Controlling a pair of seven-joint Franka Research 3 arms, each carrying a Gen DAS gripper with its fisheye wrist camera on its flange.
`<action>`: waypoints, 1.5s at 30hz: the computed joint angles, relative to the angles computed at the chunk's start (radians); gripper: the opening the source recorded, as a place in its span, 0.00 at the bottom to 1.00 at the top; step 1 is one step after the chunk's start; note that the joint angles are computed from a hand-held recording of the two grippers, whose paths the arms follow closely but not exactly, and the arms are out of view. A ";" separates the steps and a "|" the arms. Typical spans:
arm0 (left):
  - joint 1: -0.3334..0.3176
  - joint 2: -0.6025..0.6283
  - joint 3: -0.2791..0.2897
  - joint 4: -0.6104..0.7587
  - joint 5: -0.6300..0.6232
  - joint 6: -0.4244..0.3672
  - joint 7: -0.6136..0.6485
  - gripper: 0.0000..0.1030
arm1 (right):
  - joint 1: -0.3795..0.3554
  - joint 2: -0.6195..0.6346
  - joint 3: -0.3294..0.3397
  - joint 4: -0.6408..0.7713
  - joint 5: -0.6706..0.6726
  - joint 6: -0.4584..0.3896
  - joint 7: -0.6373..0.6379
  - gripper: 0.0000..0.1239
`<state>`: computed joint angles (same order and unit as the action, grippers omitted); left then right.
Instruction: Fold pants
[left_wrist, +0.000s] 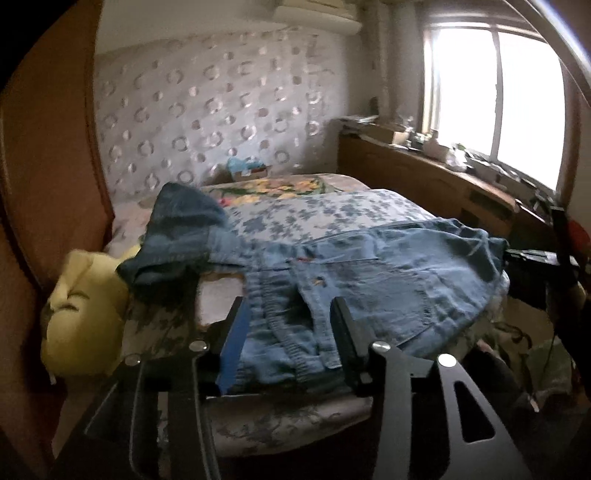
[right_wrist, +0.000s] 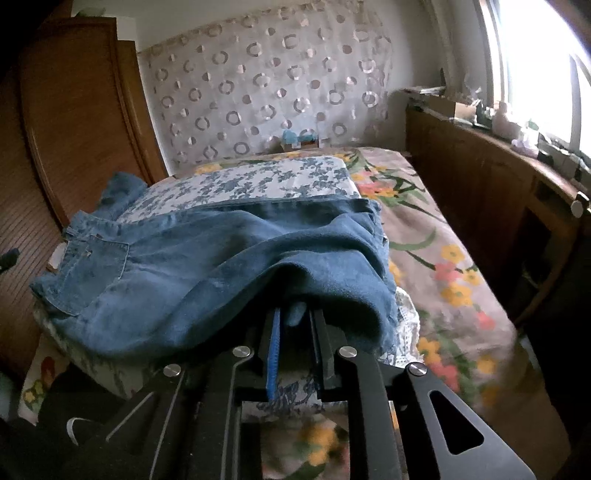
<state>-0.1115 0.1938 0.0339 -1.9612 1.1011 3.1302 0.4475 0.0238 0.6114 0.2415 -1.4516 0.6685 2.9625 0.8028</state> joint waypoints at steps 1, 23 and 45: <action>0.002 0.005 -0.009 0.007 -0.013 -0.002 0.019 0.58 | -0.011 -0.006 0.016 -0.010 0.012 0.010 -0.016 0.12; 0.015 0.330 -0.223 0.333 -0.618 -0.123 0.628 0.78 | -0.078 -0.027 0.088 -0.061 0.179 0.087 -0.200 0.34; -0.061 0.291 -0.149 0.270 -0.743 -0.078 0.683 0.78 | 0.074 0.050 -0.107 0.059 -0.139 0.000 0.056 0.34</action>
<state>-0.1723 0.4847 -0.1156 -1.6910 0.3577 3.0523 1.1307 0.0974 0.6616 0.1346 -1.3925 0.5297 2.9622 0.8593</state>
